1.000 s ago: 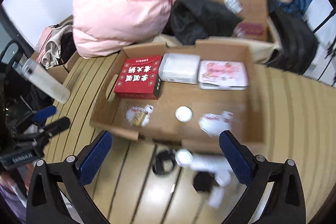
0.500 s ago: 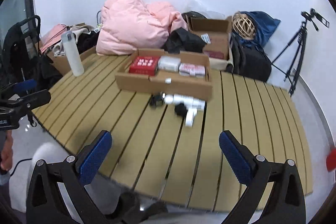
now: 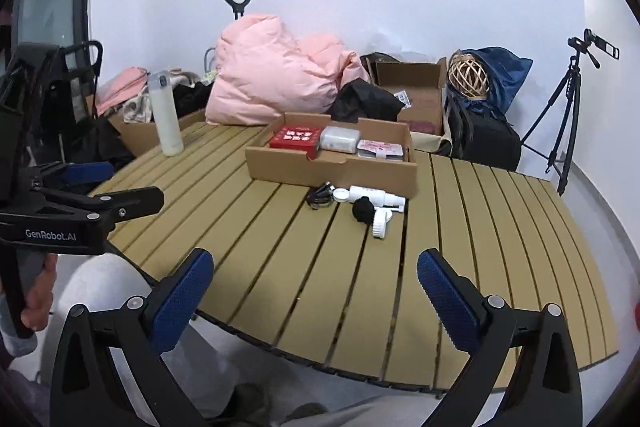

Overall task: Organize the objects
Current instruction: 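Withdraw both grippers from the tray, then grasp the black cable with the left gripper while the right gripper grasps a white cap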

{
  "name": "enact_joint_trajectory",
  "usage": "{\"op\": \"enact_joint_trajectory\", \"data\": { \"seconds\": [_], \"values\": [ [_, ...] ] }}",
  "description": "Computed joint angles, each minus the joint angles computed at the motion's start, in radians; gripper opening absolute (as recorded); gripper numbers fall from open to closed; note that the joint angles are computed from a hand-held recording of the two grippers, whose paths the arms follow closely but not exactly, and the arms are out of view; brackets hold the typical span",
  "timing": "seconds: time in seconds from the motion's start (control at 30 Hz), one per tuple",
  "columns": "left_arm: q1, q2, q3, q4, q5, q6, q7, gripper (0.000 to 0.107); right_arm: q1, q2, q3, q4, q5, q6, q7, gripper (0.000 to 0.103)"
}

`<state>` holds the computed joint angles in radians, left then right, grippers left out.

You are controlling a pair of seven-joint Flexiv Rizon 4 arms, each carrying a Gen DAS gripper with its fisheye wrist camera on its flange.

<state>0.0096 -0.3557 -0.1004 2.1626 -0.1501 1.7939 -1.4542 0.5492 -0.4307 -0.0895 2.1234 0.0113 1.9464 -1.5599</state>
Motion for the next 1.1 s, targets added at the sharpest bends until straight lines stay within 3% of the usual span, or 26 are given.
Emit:
{"op": "enact_joint_trajectory", "data": {
  "seconds": [0.03, 0.1, 0.2, 0.27, 0.3, 0.37, 0.43, 0.5, 0.6, 0.63, 0.7, 0.8, 0.83, 0.87, 0.93, 0.97, 1.0, 1.1],
  "values": [
    [-0.002, -0.013, 0.0, -0.012, 0.003, -0.002, 0.006, 0.103, -0.006, -0.008, -0.008, -0.006, -0.031, -0.015, 0.024, 0.081],
    [0.0, -0.052, -0.007, -0.054, 0.012, 0.0, 0.026, 0.103, 0.012, -0.025, -0.039, -0.042, -0.006, -0.075, 0.021, 0.034],
    [0.029, -0.124, -0.046, -0.145, 0.026, -0.002, 0.062, 0.103, -0.021, -0.058, -0.035, -0.089, -0.054, -0.117, 0.047, 0.032],
    [0.046, -0.171, -0.073, -0.201, 0.024, -0.004, 0.08, 0.103, -0.116, -0.09, 0.047, -0.142, -0.106, -0.131, 0.068, 0.032],
    [0.095, -0.208, -0.133, -0.244, 0.036, -0.018, 0.096, 0.103, -0.175, -0.111, 0.104, -0.185, -0.13, -0.168, 0.075, 0.032],
    [0.142, -0.273, -0.204, -0.316, 0.011, -0.058, 0.15, 0.103, -0.222, -0.148, 0.137, -0.249, -0.183, -0.231, 0.111, 0.032],
    [0.18, -0.347, -0.258, -0.42, 0.014, -0.174, 0.192, 0.101, -0.273, -0.209, 0.181, -0.346, -0.209, -0.305, 0.143, 0.033],
    [0.12, -0.417, -0.194, -0.546, -0.011, -0.279, 0.209, 0.094, -0.345, -0.271, 0.263, -0.446, -0.225, -0.384, 0.146, 0.052],
    [-0.023, -0.513, -0.015, -0.728, -0.035, -0.376, 0.207, 0.084, -0.4, -0.367, 0.342, -0.593, -0.226, -0.487, 0.115, 0.07],
    [-0.058, -0.539, 0.031, -0.77, -0.033, -0.386, 0.197, 0.078, -0.42, -0.396, 0.378, -0.638, -0.215, -0.523, 0.094, 0.07],
    [-0.106, -0.598, 0.1, -0.864, -0.026, -0.42, 0.18, 0.076, -0.407, -0.441, 0.369, -0.716, -0.199, -0.58, 0.086, 0.07],
    [-0.073, -0.632, 0.044, -0.908, -0.049, -0.461, 0.213, 0.073, -0.354, -0.491, 0.298, -0.798, -0.197, -0.645, 0.105, 0.07],
    [-0.065, -0.637, 0.03, -0.905, -0.058, -0.455, 0.218, 0.07, -0.349, -0.501, 0.293, -0.816, -0.19, -0.66, 0.106, 0.07],
    [-0.06, -0.642, 0.021, -0.907, -0.068, -0.459, 0.22, 0.061, -0.346, -0.512, 0.29, -0.829, -0.184, -0.673, 0.104, 0.07],
    [-0.041, -0.644, -0.01, -0.899, -0.088, -0.483, 0.241, 0.045, -0.334, -0.522, 0.274, -0.839, -0.176, -0.686, 0.104, 0.059],
    [-0.035, -0.642, -0.022, -0.894, -0.093, -0.494, 0.257, 0.036, -0.331, -0.526, 0.271, -0.845, -0.175, -0.699, 0.1, 0.04],
    [-0.038, -0.642, -0.02, -0.891, -0.091, -0.491, 0.268, 0.036, -0.327, -0.532, 0.266, -0.853, -0.174, -0.713, 0.098, 0.023],
    [-0.027, -0.634, -0.04, -0.865, -0.107, -0.468, 0.291, 0.034, -0.349, -0.547, 0.304, -0.881, -0.144, -0.755, 0.064, 0.014]
  ]
}}
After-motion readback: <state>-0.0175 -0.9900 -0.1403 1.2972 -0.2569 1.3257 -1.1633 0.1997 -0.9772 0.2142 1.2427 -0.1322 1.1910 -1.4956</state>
